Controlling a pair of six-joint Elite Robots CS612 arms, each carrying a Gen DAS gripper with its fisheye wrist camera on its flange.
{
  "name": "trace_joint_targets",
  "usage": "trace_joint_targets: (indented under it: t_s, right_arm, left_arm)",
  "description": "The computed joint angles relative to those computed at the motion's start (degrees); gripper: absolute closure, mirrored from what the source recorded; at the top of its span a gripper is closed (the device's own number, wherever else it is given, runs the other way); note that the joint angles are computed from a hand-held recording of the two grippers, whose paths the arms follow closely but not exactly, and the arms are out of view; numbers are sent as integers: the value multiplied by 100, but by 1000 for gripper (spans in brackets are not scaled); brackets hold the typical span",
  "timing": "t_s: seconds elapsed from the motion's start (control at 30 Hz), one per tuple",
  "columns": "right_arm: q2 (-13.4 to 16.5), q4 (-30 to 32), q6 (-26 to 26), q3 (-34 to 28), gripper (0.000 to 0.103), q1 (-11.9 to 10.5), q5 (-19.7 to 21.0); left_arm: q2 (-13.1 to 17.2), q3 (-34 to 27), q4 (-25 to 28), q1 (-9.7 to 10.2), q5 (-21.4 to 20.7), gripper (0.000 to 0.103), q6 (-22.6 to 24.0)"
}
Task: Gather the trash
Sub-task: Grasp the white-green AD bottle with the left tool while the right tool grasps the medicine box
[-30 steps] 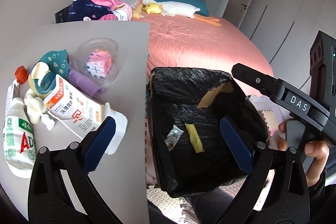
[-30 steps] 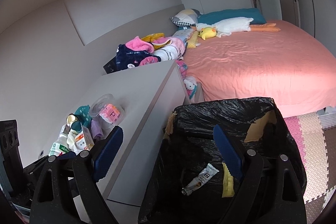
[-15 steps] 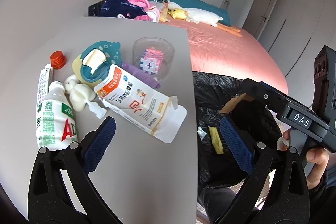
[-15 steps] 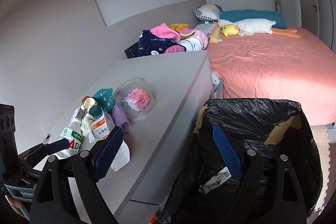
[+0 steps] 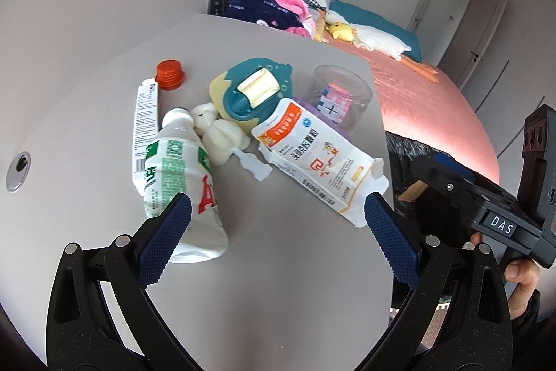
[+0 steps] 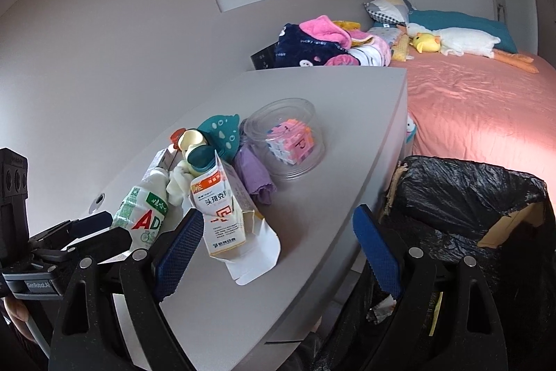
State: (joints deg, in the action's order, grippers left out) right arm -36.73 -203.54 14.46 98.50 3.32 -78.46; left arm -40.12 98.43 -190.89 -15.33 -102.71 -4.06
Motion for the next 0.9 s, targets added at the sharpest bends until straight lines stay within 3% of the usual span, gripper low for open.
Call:
trace_joint_targets:
  t_s: [0.3,0.53,0.73,0.8,0.9]
  right_arm:
    - [224,597,-252,-460,15,86,265]
    - [399,929,-151,-738,23,54,562]
    - [471,1054,-205,-852,41,47,796]
    - [486,1100,-225,-870,61,41,941]
    - [500,1114,-294,-863,79,47,1137]
  left_arm:
    - [128,-182,164,214,68,7,-538]
    - [279,-423,590,346,-230,32,-759]
    - [377,-578,864,414,-587,44,-791]
    - [388,-598,905,419,-605,49,-783]
    - [406,-633,938,414,-624,60,-845]
